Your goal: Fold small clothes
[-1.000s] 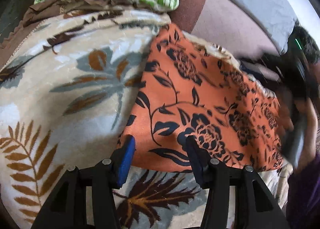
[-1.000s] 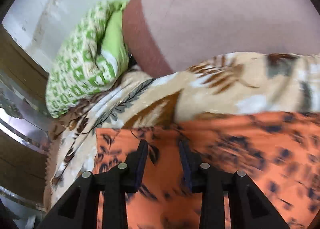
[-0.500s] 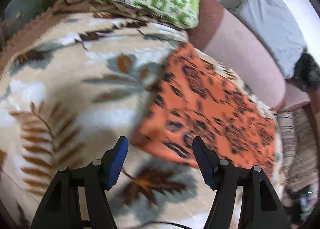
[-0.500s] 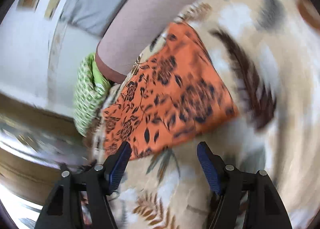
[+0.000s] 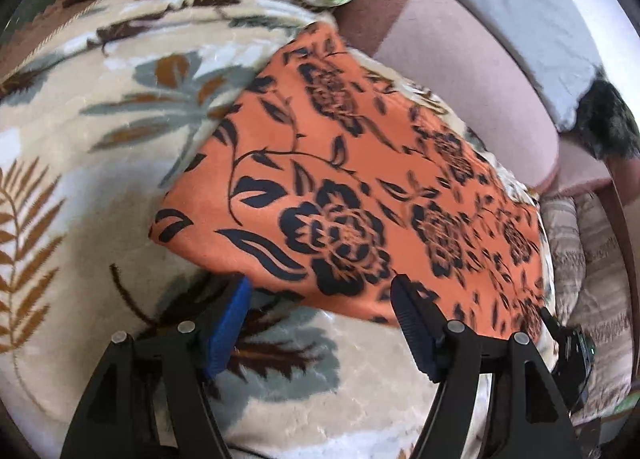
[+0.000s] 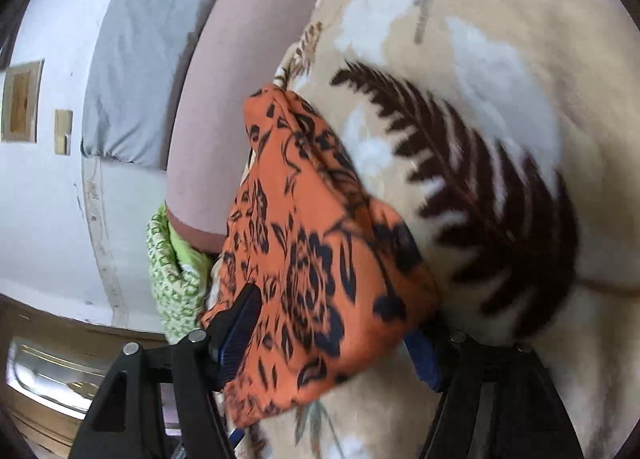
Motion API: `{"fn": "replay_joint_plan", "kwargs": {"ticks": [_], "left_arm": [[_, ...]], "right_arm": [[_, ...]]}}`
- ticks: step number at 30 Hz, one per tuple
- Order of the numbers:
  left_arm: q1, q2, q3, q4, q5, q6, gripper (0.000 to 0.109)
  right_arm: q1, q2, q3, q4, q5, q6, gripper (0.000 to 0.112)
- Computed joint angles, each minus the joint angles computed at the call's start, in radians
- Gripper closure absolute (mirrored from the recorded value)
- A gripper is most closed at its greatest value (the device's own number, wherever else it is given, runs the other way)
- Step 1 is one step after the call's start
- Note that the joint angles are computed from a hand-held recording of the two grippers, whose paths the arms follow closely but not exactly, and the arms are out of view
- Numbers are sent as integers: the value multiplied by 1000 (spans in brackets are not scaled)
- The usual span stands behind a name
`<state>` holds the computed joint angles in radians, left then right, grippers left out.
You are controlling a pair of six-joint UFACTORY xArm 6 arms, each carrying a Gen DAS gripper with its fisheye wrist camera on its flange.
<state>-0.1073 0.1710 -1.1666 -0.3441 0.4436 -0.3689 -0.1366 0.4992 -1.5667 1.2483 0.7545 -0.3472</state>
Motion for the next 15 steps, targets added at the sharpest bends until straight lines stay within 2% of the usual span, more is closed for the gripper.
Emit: {"fn": "replay_joint_plan", "kwargs": {"ticks": [2, 4, 5, 8, 12, 15], "left_arm": [[8, 28, -16, -46, -9, 13, 36], [9, 38, -18, -70, -31, 18, 35], [8, 39, -19, -72, -34, 23, 35], [7, 33, -11, -92, -37, 82, 35], [38, -7, 1, -181, 11, 168, 35], [80, -66, 34, -119, 8, 150, 35]], "right_arm": [[24, 6, -18, -30, -42, -26, 43], [44, 11, -35, -71, -75, -59, 81], [46, 16, -45, -96, -78, -53, 88], [71, -15, -33, -140, -136, -63, 89], [139, -93, -18, -326, -224, -77, 91], [205, -106, -84, -487, -224, -8, 93]]}}
